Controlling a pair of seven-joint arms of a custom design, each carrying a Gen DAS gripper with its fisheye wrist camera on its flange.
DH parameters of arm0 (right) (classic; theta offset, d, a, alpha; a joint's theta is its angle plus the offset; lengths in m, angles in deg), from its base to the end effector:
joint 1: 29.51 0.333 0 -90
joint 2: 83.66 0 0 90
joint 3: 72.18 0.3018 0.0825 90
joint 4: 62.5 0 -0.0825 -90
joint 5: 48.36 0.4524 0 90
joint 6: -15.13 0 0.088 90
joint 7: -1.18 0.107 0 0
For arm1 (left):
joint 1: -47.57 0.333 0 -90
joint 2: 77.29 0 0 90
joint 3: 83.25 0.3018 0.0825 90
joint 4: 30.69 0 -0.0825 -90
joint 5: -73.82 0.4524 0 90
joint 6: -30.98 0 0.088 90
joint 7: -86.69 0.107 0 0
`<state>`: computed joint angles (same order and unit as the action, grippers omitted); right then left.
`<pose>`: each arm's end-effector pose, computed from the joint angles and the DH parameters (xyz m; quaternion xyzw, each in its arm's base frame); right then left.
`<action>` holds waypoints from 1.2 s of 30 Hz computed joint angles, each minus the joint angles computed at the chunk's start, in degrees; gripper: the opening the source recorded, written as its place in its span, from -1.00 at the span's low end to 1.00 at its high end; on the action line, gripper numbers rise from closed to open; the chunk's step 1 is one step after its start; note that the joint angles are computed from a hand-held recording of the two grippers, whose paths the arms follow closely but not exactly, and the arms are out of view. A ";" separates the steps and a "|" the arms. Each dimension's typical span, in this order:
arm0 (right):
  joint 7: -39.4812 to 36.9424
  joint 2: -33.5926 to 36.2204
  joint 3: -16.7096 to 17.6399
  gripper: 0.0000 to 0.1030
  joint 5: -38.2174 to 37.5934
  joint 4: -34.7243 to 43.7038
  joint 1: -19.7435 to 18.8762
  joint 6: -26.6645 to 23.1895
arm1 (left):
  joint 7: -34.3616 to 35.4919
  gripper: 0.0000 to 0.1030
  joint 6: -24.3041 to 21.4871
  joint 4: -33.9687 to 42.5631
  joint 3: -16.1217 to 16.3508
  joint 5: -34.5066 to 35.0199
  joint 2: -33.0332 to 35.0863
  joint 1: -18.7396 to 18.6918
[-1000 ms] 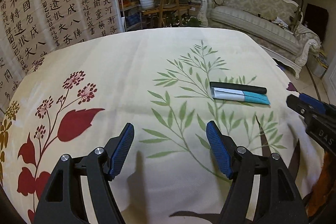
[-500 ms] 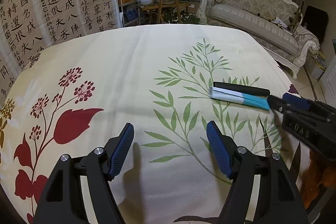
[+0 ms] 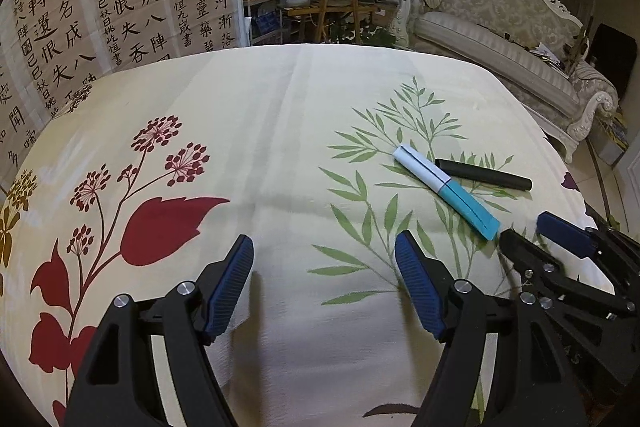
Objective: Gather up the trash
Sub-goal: 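Grasp the white-and-teal marker upright with the left tool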
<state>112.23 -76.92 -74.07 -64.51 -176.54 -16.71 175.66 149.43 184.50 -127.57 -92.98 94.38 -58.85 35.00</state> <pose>0.6684 0.1428 0.4348 -0.6814 0.6436 -0.2426 0.2501 0.6963 -0.2839 0.4465 -0.6118 0.7128 -0.2706 0.2108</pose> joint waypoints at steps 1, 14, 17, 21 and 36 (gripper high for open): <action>2.20 -0.50 -0.68 -0.11 -1.96 -0.50 0.19 0.31 | 0.10 0.39 -0.03 0.27 -0.07 -0.03 0.16 -0.05; 5.25 -2.06 -0.99 -0.11 -0.91 -3.21 -3.74 1.30 | 1.46 0.39 -3.34 10.08 -0.68 -0.02 6.76 -3.75; 3.29 -1.99 -0.66 -0.11 1.34 -3.45 -4.08 1.90 | 0.84 0.40 -5.29 13.18 -0.20 0.80 8.98 -5.11; 1.42 -1.94 -0.53 -0.10 3.11 -3.68 -4.12 2.44 | 0.50 0.40 -8.55 16.18 0.51 1.79 11.16 -6.18; 0.42 -1.76 -0.66 -0.09 3.47 -3.46 -3.61 2.11 | 2.86 0.40 -6.88 9.79 -0.47 0.12 6.86 -3.53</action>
